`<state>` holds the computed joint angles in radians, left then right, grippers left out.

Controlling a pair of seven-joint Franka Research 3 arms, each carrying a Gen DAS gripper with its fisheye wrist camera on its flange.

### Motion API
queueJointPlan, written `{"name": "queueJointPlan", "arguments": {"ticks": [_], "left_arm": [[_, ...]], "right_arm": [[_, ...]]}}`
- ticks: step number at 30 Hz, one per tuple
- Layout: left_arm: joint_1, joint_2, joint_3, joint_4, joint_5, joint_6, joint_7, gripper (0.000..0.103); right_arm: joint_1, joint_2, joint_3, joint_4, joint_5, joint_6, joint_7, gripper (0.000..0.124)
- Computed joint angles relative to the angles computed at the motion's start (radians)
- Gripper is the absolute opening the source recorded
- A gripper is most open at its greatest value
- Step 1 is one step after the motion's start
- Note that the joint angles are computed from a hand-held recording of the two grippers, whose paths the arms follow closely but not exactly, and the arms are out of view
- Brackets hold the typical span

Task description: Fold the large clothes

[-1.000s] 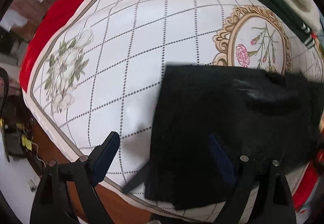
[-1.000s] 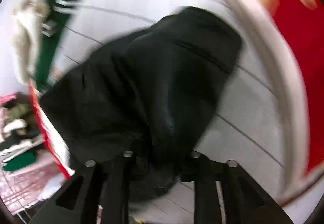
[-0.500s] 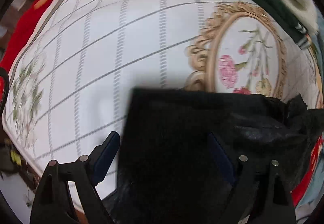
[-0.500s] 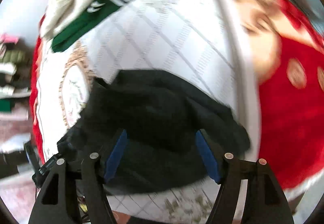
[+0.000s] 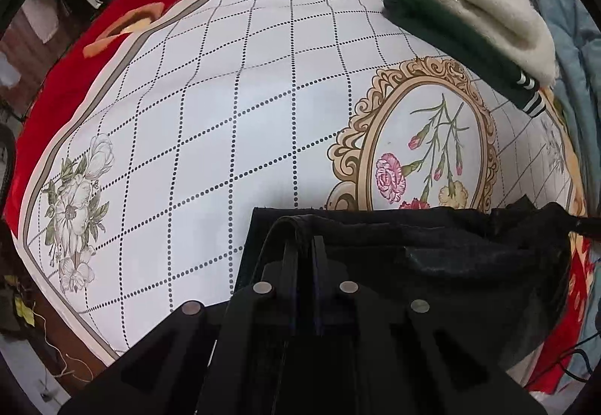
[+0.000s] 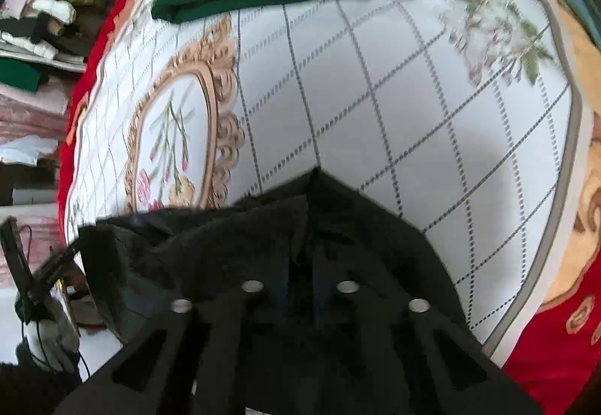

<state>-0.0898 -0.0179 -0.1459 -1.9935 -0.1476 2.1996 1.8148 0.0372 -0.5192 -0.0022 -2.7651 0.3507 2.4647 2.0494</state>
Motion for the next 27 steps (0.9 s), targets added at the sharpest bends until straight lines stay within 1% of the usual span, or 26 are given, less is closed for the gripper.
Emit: {"name": "queueJointPlan", "arguments": {"ticks": [1, 2, 3, 4, 7, 9, 10, 12, 13, 15, 16, 18, 20, 21, 22, 23, 24, 25, 26, 27], "left_arm": [[0.002, -0.020, 0.002, -0.017, -0.002, 0.001, 0.006, 0.004], [0.004, -0.024, 0.005, -0.014, -0.002, -0.004, 0.007, 0.004], [-0.001, -0.049, 0.002, -0.044, -0.007, -0.003, -0.005, 0.004], [-0.004, -0.040, 0.003, -0.042, -0.016, 0.006, -0.009, 0.004], [-0.011, -0.023, 0.000, -0.032, -0.023, 0.019, -0.019, 0.004], [-0.013, -0.019, -0.001, -0.020, -0.033, 0.032, -0.018, 0.004], [-0.013, -0.016, -0.001, -0.014, -0.037, 0.037, -0.018, 0.004], [-0.013, 0.000, -0.002, -0.005, -0.039, 0.045, -0.022, 0.004], [-0.014, 0.015, -0.004, 0.002, -0.036, 0.044, -0.032, 0.004], [-0.016, 0.054, -0.012, 0.007, -0.007, 0.054, -0.062, 0.004], [-0.018, 0.075, -0.016, 0.010, 0.010, 0.055, -0.076, 0.004], [-0.018, 0.112, -0.023, 0.020, 0.034, 0.054, -0.102, 0.004], [-0.014, 0.127, -0.028, 0.041, 0.037, 0.033, -0.098, 0.005], [-0.009, 0.132, -0.029, 0.057, 0.029, 0.011, -0.096, 0.007], [-0.005, 0.133, -0.030, 0.066, 0.025, -0.003, -0.096, 0.009], [-0.002, 0.129, -0.030, 0.076, 0.024, -0.019, -0.097, 0.011], [0.003, 0.124, -0.030, 0.085, 0.013, -0.034, -0.092, 0.011], [0.008, 0.114, -0.029, 0.088, -0.008, -0.045, -0.086, 0.012], [0.012, 0.100, -0.028, 0.088, -0.025, -0.050, -0.081, 0.013], [0.012, 0.088, -0.027, 0.084, -0.024, -0.046, -0.084, 0.021]], "right_arm": [[-0.021, -0.036, 0.016, -0.017, -0.003, 0.011, 0.055, 0.006], [-0.035, -0.042, 0.027, -0.023, 0.000, 0.033, 0.104, 0.006], [-0.052, -0.058, 0.039, -0.037, -0.003, 0.045, 0.158, 0.005], [-0.070, -0.065, 0.055, -0.048, -0.015, 0.057, 0.212, 0.005], [-0.086, -0.060, 0.080, -0.072, -0.030, 0.110, 0.327, 0.004], [-0.084, -0.059, 0.090, -0.079, -0.043, 0.153, 0.381, 0.004], [-0.078, -0.066, 0.087, -0.084, -0.048, 0.170, 0.390, 0.004], [-0.091, -0.066, 0.088, -0.089, -0.078, 0.161, 0.417, 0.004], [-0.079, -0.058, 0.066, -0.101, -0.061, 0.176, 0.415, 0.004], [-0.053, 0.017, 0.026, -0.101, -0.025, 0.215, 0.394, 0.004], [-0.041, 0.078, 0.014, -0.075, -0.022, 0.214, 0.369, 0.004], [-0.033, 0.149, 0.011, -0.031, -0.026, 0.203, 0.354, 0.005], [-0.037, 0.185, 0.012, 0.019, -0.063, 0.143, 0.336, 0.006], [-0.042, 0.180, 0.013, 0.031, -0.082, 0.117, 0.336, 0.008], [-0.044, 0.168, 0.013, 0.035, -0.093, 0.097, 0.336, 0.013], [-0.047, 0.137, 0.014, 0.033, -0.109, 0.074, 0.332, 0.016], [-0.054, 0.094, 0.023, 0.023, -0.131, 0.059, 0.340, 0.027], [-0.065, 0.043, 0.040, 0.005, -0.155, 0.052, 0.361, 0.042], [-0.076, -0.006, 0.059, -0.014, -0.177, 0.047, 0.387, 0.049], [-0.076, -0.075, 0.077, -0.037, -0.188, 0.042, 0.408, 0.056]]}}
